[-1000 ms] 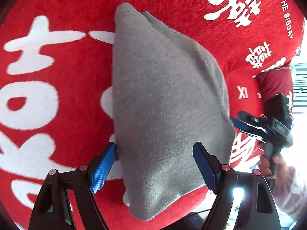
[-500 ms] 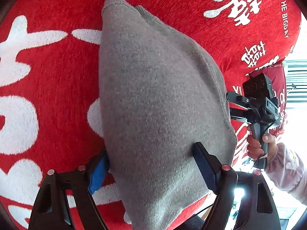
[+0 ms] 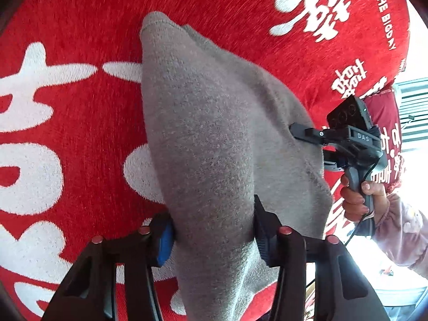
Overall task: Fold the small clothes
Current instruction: 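Grasp the folded grey sweater edge with both tools and lift it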
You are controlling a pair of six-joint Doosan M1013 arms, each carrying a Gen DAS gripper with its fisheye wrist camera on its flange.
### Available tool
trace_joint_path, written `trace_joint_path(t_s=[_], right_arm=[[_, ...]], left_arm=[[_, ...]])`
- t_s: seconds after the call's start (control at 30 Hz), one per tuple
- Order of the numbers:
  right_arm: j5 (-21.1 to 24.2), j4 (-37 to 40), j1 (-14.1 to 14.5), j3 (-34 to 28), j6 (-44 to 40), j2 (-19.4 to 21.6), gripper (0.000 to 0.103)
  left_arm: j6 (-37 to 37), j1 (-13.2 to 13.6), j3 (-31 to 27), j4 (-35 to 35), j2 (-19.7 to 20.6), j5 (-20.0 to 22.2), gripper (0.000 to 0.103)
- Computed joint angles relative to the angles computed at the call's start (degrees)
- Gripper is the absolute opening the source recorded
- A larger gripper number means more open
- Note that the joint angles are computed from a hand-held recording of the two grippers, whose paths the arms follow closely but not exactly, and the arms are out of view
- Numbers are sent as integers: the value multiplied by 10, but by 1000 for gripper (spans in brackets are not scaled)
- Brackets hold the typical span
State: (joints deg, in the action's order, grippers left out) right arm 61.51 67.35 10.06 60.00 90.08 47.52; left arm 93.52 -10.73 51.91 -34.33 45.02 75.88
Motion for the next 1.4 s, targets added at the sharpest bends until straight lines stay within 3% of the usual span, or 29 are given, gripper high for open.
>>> trace_joint_path(t_s=[0.47, 0.7, 0.87, 0.9, 0.93, 1.13, 1.4], right_arm=[[-45, 61, 21, 43, -7, -52, 36], [-63, 71, 49, 55, 3, -71, 36], [-67, 73, 73, 36, 12, -62, 36], [-62, 66, 76, 28, 22, -58, 36], [-27, 29, 80, 10, 44, -49, 36], [-9, -5, 100, -34, 79, -17, 36], [3, -45, 103, -48, 96, -6, 36]], left_arm=[[68, 28, 53, -80, -50, -7, 50], [93, 45, 103, -64, -94, -8, 50], [98, 70, 144, -52, -120, -5, 50], [99, 75, 151, -48, -124, -4, 50], [97, 78, 156, -42, -126, -6, 50], [95, 93, 190, -11, -136, -27, 50], [107, 101, 216, -6, -138, -51, 50]])
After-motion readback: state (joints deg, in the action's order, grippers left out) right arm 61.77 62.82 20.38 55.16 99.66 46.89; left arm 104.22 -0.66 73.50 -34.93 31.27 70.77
